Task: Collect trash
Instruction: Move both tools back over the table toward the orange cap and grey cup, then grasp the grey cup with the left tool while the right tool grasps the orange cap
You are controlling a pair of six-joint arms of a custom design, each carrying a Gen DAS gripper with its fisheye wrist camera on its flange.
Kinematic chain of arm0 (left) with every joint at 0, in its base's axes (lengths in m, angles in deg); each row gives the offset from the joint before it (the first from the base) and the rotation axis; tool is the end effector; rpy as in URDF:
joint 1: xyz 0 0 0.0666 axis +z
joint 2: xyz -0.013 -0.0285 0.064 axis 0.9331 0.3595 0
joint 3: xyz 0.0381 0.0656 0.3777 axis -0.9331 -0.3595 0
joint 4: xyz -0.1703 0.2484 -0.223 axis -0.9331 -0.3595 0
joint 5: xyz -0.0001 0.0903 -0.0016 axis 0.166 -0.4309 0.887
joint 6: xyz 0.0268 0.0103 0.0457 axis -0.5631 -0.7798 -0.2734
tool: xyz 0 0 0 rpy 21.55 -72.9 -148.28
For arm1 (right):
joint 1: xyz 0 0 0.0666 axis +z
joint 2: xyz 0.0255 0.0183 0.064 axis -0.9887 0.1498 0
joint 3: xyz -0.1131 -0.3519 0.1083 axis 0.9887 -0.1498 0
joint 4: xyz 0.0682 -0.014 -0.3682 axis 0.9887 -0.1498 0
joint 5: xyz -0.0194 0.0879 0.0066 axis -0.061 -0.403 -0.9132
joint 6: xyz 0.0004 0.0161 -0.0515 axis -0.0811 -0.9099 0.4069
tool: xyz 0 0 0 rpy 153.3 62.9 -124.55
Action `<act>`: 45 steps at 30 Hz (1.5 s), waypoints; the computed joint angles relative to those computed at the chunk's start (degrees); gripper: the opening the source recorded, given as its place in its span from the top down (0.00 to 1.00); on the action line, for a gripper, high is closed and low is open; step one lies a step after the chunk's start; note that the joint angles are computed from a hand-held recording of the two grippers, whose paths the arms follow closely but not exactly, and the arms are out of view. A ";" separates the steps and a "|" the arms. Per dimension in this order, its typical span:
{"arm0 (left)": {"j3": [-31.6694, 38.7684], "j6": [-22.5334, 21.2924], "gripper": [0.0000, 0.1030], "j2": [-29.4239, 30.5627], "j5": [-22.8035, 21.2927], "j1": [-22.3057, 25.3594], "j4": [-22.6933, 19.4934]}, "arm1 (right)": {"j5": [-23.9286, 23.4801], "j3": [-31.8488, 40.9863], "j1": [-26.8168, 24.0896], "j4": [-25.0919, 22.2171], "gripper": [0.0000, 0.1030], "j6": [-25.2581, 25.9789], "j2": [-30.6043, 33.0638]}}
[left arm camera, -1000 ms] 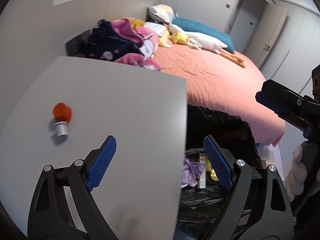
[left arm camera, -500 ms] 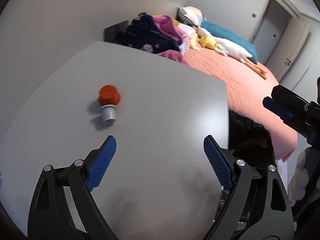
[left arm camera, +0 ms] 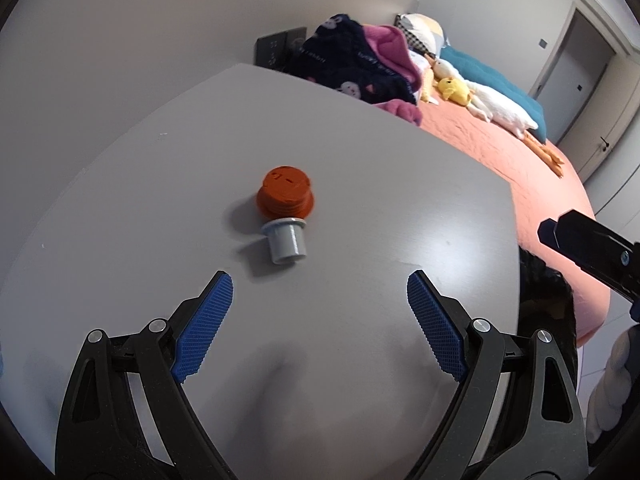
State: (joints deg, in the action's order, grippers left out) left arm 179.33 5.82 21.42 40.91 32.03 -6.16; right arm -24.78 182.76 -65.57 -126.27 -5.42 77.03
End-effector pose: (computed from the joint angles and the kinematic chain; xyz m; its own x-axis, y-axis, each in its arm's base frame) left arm 0.4299 -0.3135 0.5060 -0.8203 -0.0841 -0.5658 0.0186 0.9847 -0.1733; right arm 0.4535 0.1453 0.5326 -0.8100 0.0378 -0.5852 -0.3412 0.7812 0.5227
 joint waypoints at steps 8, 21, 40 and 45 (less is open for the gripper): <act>0.37 -1.98 0.16 2.09 1.72 2.42 0.95 | 1.48 3.03 1.52 -1.05 0.35 -0.31 3.54; 0.28 -5.69 0.45 3.85 3.19 4.34 1.72 | 2.71 6.99 3.91 -1.73 0.37 -0.79 8.75; -7.11 -3.59 0.69 -2.82 1.22 7.06 5.25 | 2.86 16.04 8.62 -5.98 0.44 3.01 17.16; -8.65 -2.89 0.69 -4.17 0.63 7.86 5.35 | 4.57 18.58 10.25 -6.25 0.44 4.16 19.44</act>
